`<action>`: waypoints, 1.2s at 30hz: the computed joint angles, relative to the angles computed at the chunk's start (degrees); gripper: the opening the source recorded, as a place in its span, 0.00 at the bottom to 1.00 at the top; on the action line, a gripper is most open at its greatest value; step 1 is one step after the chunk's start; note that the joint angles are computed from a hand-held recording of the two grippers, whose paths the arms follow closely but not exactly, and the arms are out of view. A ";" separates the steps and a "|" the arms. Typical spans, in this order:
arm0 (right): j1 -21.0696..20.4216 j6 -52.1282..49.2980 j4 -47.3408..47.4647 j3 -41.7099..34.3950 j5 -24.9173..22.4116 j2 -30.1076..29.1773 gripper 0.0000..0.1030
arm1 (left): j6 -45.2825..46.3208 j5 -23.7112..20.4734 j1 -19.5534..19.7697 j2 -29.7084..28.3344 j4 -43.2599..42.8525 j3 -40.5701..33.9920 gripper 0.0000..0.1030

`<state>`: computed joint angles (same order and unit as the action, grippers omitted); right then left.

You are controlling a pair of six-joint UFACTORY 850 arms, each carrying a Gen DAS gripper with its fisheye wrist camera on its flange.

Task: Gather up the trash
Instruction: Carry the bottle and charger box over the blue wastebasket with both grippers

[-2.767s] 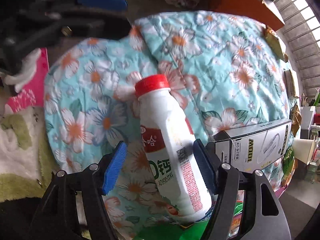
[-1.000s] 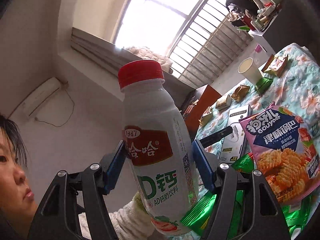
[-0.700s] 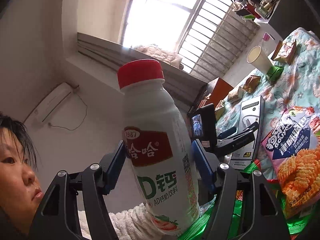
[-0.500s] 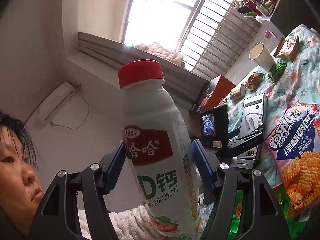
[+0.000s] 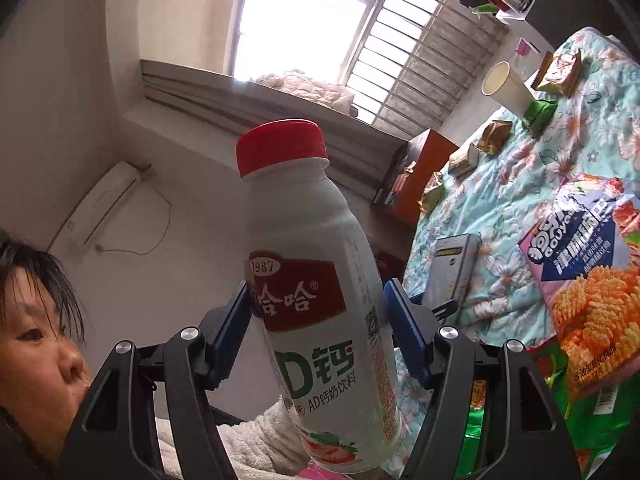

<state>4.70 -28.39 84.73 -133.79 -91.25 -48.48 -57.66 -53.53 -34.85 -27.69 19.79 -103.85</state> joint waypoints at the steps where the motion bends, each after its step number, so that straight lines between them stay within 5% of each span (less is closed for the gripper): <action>1: -0.34 0.18 -0.24 0.76 -0.74 0.33 0.63 | -1.40 0.15 -0.72 1.92 0.24 2.62 0.81; 8: -2.67 0.90 -9.06 5.34 -0.42 4.02 0.64 | -12.38 2.63 -3.86 9.36 4.15 12.02 0.81; 17: 0.63 4.07 -31.36 12.47 7.37 7.87 0.64 | -9.88 3.67 -4.37 8.44 3.03 10.98 0.81; 36: 2.93 3.95 -39.66 16.47 15.11 10.67 0.63 | -8.51 -11.62 -6.75 -1.23 11.72 -1.84 0.84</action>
<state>7.63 -24.43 45.07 -117.32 -76.14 -37.81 -66.17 -65.15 -41.61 -28.91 31.51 -105.68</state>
